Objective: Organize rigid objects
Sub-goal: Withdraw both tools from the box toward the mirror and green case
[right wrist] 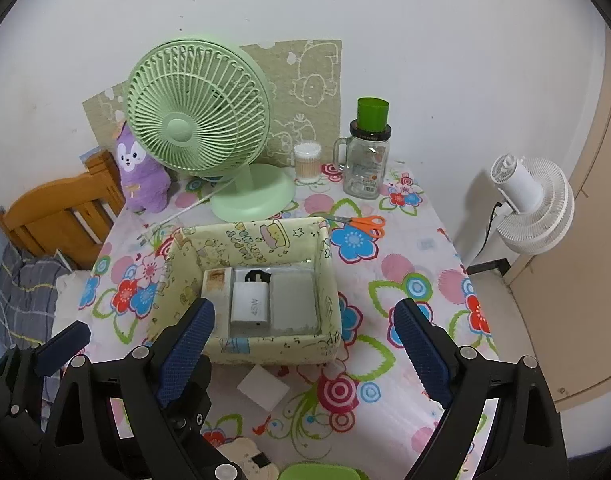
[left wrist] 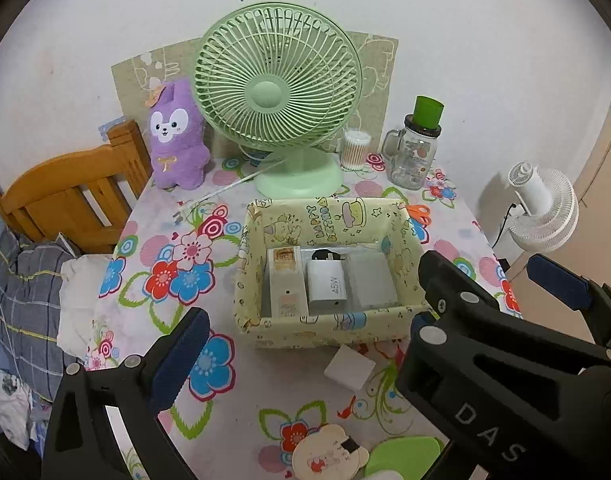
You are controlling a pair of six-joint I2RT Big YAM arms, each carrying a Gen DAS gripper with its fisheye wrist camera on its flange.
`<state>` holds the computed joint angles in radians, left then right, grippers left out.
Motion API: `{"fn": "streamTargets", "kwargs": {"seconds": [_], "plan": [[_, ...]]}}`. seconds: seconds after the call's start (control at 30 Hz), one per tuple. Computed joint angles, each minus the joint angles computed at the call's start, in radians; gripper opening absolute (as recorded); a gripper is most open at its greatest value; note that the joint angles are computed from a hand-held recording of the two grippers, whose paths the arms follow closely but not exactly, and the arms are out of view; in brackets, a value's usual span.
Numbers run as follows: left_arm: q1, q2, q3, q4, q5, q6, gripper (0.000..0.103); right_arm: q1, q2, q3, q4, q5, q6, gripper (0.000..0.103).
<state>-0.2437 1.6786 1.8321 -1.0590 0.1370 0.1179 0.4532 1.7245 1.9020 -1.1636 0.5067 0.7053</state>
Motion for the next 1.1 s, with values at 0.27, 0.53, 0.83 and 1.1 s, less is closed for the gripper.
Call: {"fn": "streamTargets", "kwargs": {"seconds": [0.27, 0.53, 0.83, 1.1], "plan": [[0.015, -0.063, -0.059, 0.012, 0.012, 0.005, 0.102, 0.033, -0.036, -0.026, -0.002, 0.017, 0.019, 0.094], [0.023, -0.123, -0.121, 0.024, 0.018, 0.016, 0.102, 0.068, -0.068, -0.054, -0.017, 0.043, 0.042, 0.094], [0.035, -0.179, -0.194, 0.037, 0.029, 0.044, 0.102, 0.102, -0.1, -0.1, -0.024, 0.034, 0.065, 0.094], [0.054, -0.226, -0.273, 0.059, 0.074, 0.076, 0.102, 0.136, -0.13, -0.164, 0.022, 0.05, 0.053, 0.094]]}}
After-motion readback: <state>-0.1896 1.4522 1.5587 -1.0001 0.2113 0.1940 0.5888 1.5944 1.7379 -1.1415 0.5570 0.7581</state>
